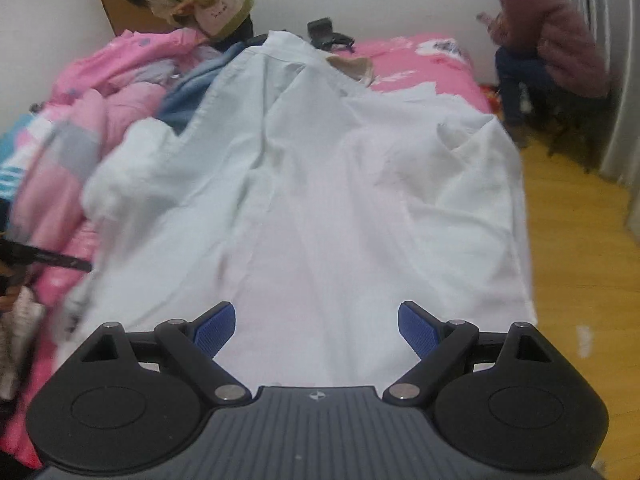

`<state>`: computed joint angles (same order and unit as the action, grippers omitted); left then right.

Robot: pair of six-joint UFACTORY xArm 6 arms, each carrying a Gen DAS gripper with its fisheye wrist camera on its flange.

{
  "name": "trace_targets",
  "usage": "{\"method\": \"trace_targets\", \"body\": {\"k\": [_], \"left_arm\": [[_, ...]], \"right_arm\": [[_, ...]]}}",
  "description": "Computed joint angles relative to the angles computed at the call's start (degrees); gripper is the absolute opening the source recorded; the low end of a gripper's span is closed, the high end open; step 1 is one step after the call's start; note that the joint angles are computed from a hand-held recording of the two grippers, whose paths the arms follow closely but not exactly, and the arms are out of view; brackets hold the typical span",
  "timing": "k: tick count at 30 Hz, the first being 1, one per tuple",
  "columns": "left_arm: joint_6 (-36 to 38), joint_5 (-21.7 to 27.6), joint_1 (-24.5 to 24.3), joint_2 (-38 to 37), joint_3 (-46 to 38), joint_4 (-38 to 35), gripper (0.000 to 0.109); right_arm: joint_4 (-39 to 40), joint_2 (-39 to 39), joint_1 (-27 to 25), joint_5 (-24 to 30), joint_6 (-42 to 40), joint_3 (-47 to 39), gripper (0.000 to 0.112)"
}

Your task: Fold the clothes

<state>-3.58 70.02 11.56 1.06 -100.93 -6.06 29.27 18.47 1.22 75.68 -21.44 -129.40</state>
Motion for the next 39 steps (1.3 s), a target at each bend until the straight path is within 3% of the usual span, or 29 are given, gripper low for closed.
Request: {"method": "trace_targets", "body": {"k": [2, 5, 8, 10, 12, 15, 17, 21, 24, 28, 33, 36, 39], "left_arm": [[2.8, -5.5, 0.2, -2.8, 5.9, -3.5, 0.052], [6.7, -8.1, -1.7, -4.3, 8.9, 2.4, 0.039], [-0.8, -9.3, -0.7, -5.0, 9.2, 7.3, 0.039], [-8.8, -9.1, 0.3, -4.0, 7.5, 11.5, 0.042], [-14.0, -7.3, 2.3, -2.8, 5.1, 11.2, 0.046], [-21.1, 0.1, 1.8, 0.5, -0.5, 17.7, 0.044], [-23.0, 2.3, 0.1, 0.9, -1.2, 23.7, 0.044], [-18.5, -4.7, -3.2, -2.2, 2.8, 25.2, 0.045], [-13.4, -6.1, -5.4, 0.0, -1.3, 19.4, 0.046], [-11.3, -6.5, -7.5, 4.7, -8.5, 9.9, 0.048], [-12.2, -0.6, -9.5, 13.0, -21.3, 5.1, 0.048], [-13.1, 0.0, -9.9, 15.7, -24.7, 5.2, 0.048], [-14.3, 0.8, -10.1, 17.9, -27.8, 4.2, 0.048]], "right_arm": [[-0.4, -1.7, 1.8, -4.3, -1.6, 4.9, 0.091], [-2.4, -1.8, 4.0, -7.9, -1.7, 8.0, 0.091], [0.2, -1.5, 4.0, -8.4, -1.3, 9.6, 0.09], [1.0, -2.4, 3.7, -10.2, -1.8, 11.5, 0.09], [1.7, -4.1, 3.1, -13.1, -1.8, 14.5, 0.09], [2.1, -5.6, 1.6, -16.2, 0.2, 17.1, 0.09], [-0.8, -6.1, 0.4, -19.3, 3.1, 18.1, 0.09], [-6.4, -3.8, -3.6, -22.9, 12.3, 15.7, 0.09], [-2.8, 2.0, -8.9, -20.4, 18.5, 9.3, 0.091], [5.2, 13.9, -14.5, -11.3, 27.5, -1.8, 0.092], [22.3, 19.2, -17.9, -3.1, 37.2, 0.8, 0.093], [30.8, 18.2, -19.7, -3.1, 41.5, 7.2, 0.095], [29.9, 13.9, -20.2, -8.5, 47.6, 15.2, 0.092]]}}
